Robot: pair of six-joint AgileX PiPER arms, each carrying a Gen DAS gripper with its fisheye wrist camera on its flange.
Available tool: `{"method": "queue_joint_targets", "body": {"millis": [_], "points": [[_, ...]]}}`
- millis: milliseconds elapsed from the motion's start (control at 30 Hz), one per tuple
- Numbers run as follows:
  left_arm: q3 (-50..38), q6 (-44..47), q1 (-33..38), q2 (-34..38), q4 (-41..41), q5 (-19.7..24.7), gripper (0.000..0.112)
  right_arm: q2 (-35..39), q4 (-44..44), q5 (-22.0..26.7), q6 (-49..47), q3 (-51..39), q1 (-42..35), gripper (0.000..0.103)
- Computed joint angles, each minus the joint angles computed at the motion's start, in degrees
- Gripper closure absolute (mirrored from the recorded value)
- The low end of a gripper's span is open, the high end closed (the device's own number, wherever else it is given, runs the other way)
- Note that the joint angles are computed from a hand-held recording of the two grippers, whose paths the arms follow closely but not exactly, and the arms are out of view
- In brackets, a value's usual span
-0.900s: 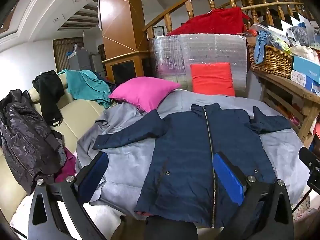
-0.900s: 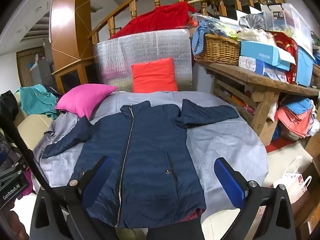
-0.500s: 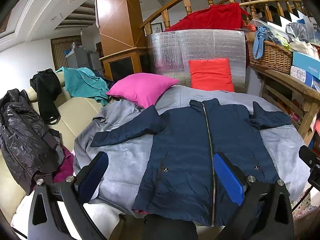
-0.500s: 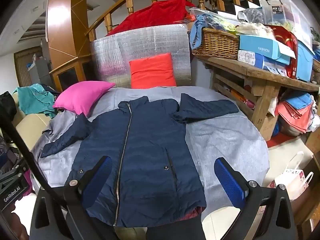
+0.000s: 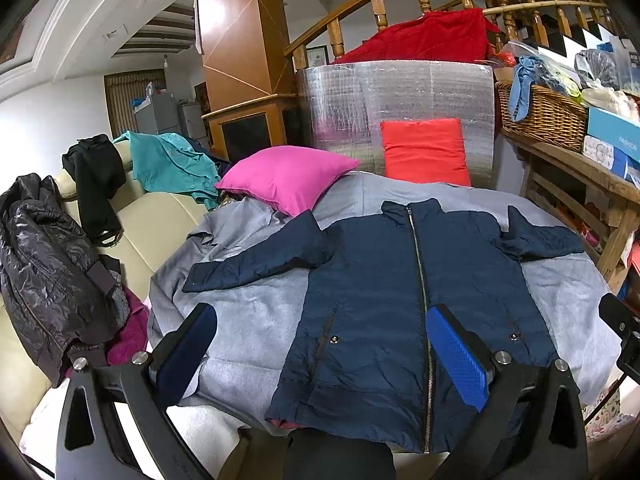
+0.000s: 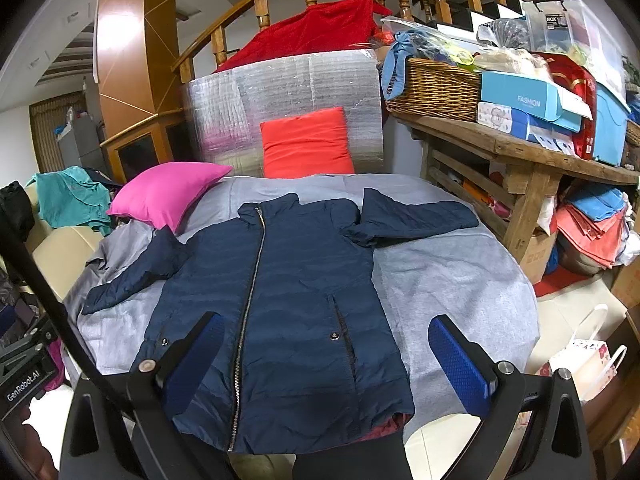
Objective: Fold large clothes
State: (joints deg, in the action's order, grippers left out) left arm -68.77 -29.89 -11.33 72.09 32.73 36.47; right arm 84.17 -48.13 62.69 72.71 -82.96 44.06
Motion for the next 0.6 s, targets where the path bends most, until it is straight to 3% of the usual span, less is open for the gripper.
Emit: {"method": "queue_joint_targets", "body": {"millis": [600], "points": [[-0.58,0.69,0.11,0.35,-0.1,1.29,0.009,0.4,0.29,-0.12,-0.46,-0.42,-0.04,0.0]]}}
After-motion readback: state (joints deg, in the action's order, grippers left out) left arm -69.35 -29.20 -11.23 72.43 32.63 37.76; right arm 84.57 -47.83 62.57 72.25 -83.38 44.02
